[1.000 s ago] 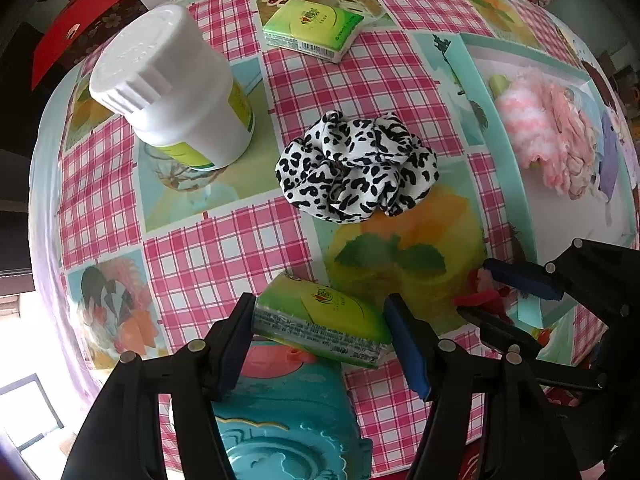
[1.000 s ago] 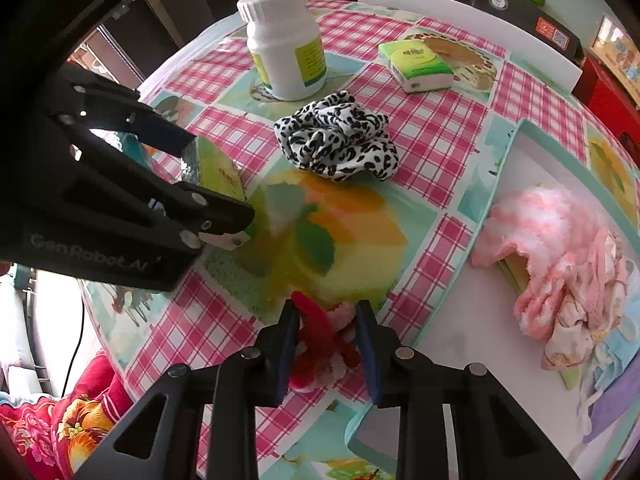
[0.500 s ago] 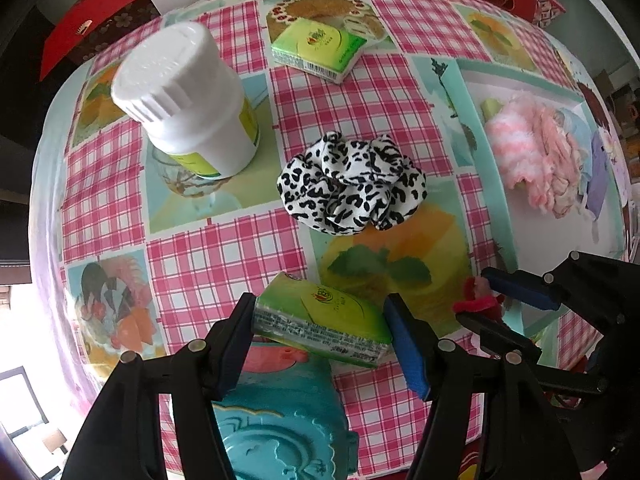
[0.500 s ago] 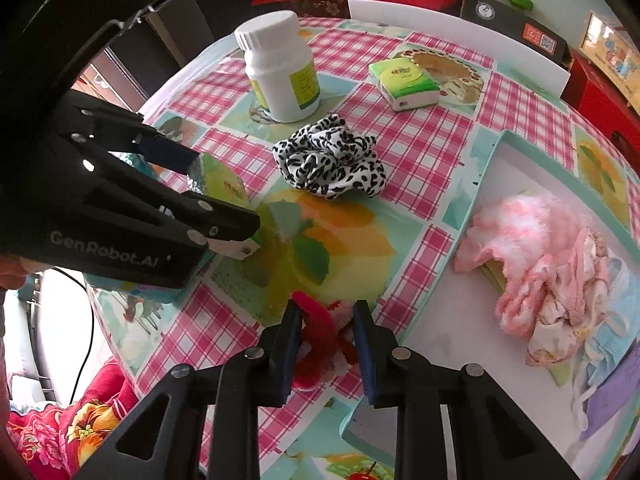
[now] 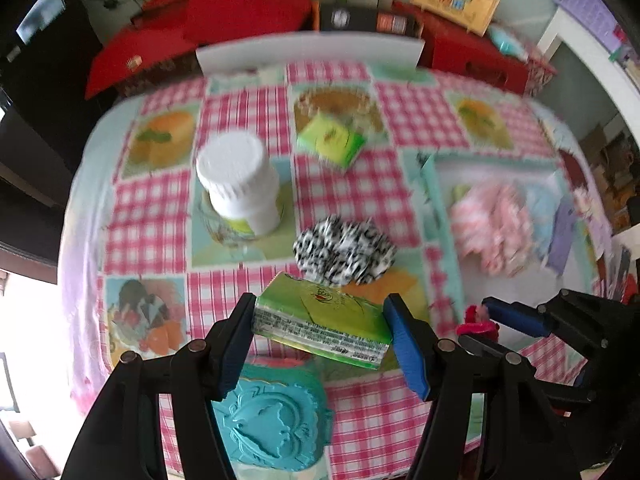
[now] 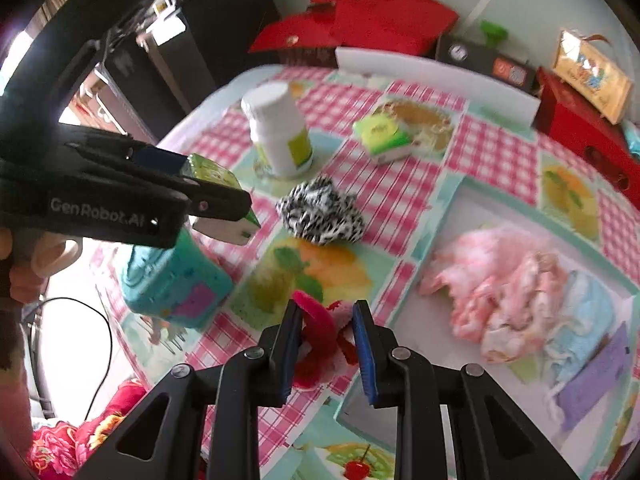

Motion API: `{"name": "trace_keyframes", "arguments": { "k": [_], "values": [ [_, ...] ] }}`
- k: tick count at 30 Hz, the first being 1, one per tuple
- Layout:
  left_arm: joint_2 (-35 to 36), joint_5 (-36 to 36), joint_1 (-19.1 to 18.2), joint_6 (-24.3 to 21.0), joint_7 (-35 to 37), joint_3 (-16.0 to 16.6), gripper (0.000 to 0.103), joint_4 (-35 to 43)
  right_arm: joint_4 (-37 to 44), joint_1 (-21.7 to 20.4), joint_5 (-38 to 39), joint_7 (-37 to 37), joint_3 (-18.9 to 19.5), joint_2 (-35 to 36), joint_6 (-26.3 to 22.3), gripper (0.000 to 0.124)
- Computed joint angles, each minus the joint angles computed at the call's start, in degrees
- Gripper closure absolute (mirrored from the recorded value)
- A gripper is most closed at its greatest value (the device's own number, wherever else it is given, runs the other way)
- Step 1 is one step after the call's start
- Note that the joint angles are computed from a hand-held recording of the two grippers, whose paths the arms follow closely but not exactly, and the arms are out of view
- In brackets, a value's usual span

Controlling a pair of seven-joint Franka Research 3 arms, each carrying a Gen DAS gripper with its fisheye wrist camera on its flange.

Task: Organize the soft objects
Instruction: 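Carry the tissue pack in the left tool while the right tool carries the bow over the tray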

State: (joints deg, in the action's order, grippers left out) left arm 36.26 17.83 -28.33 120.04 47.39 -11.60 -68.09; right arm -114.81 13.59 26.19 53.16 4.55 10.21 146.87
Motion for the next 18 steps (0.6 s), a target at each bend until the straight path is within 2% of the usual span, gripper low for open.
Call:
{"name": "trace_keyframes", "arguments": {
  "k": [8, 13, 18],
  "values": [
    [-3.14, 3.9, -1.96, 5.91, -2.92, 0.42, 0.037, -1.57, -2.68, -1.22, 0.49, 2.3, -1.52, -4.12, 2.87, 0.096],
    [-0.82, 3.61, -3.22, 7.5, -4.13, 0.13, 0.037, 2.06, -4.61, -2.75, 0.3, 3.88, -2.8, -6.15, 3.94, 0.096],
    [2.79, 3.01, -5.21, 7.2, -4.41, 0.22, 0.037, 7.3, -6.32, -4.44, -1.35, 7.2, -4.15, -7.61, 4.64, 0.096]
  ]
}}
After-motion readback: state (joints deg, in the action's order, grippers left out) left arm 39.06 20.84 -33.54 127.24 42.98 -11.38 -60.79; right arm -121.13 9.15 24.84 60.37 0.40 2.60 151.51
